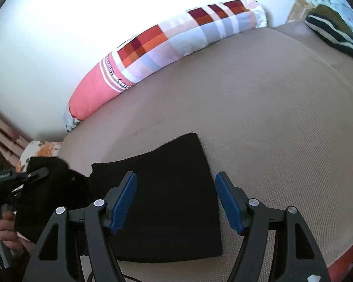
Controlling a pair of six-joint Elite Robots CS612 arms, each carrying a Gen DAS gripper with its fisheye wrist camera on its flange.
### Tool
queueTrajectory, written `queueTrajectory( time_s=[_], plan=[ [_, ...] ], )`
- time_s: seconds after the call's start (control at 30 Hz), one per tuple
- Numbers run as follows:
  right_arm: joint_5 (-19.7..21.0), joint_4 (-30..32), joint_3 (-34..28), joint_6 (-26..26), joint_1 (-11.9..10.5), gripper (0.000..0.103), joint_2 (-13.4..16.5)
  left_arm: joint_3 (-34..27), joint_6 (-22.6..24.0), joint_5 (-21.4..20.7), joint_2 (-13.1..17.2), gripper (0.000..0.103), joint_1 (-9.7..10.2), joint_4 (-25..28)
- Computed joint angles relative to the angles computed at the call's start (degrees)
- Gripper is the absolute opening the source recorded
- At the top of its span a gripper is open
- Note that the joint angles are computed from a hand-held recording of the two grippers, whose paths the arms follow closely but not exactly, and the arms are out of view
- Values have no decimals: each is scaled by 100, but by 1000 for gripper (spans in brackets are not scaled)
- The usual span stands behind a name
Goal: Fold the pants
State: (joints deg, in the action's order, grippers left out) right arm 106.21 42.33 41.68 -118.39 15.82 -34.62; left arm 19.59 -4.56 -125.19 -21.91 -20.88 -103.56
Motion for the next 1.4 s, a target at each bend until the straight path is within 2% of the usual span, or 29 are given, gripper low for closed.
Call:
queueTrajectory(
  time_s=[0.2,0.37,0.5,0.6,0.67,0.77,0.8,0.87,1.0,1.07,1.17,1.4],
  plan=[
    [82,-340,423,99,-13,67,-190,277,-78,239,-17,15,-264,-307],
    [-22,-466,574,182,-37,67,-247,496,122,652,-37,18,-430,-176],
    [-122,-371,479,166,-48,67,-182,677,372,709,-90,28,-474,-173],
    [-167,-292,395,145,-51,67,-133,742,645,385,-131,38,-435,-111],
    [-179,-244,332,110,-48,67,-95,979,889,364,-271,44,-423,-345],
    [-287,-220,269,50,-58,67,-58,1517,1069,521,-559,55,-372,-1132],
    [-367,-242,259,9,-67,67,-51,1753,1068,689,-680,60,-339,-1502],
    [-641,-293,225,-114,-105,67,-26,2017,1048,1018,-808,61,-293,-1956],
    [-1594,-337,30,-486,-262,67,121,2379,1010,1762,-964,61,-174,-2551],
    [-2054,-124,-298,-800,-347,67,320,2431,981,1970,-969,61,-94,-2584],
    [-2458,205,-783,-1026,-433,67,609,2438,771,2171,-930,61,11,-2443],
    [-2998,1165,-2127,-1325,-562,67,1387,2634,414,2608,-938,61,100,-2396]
  ],
)
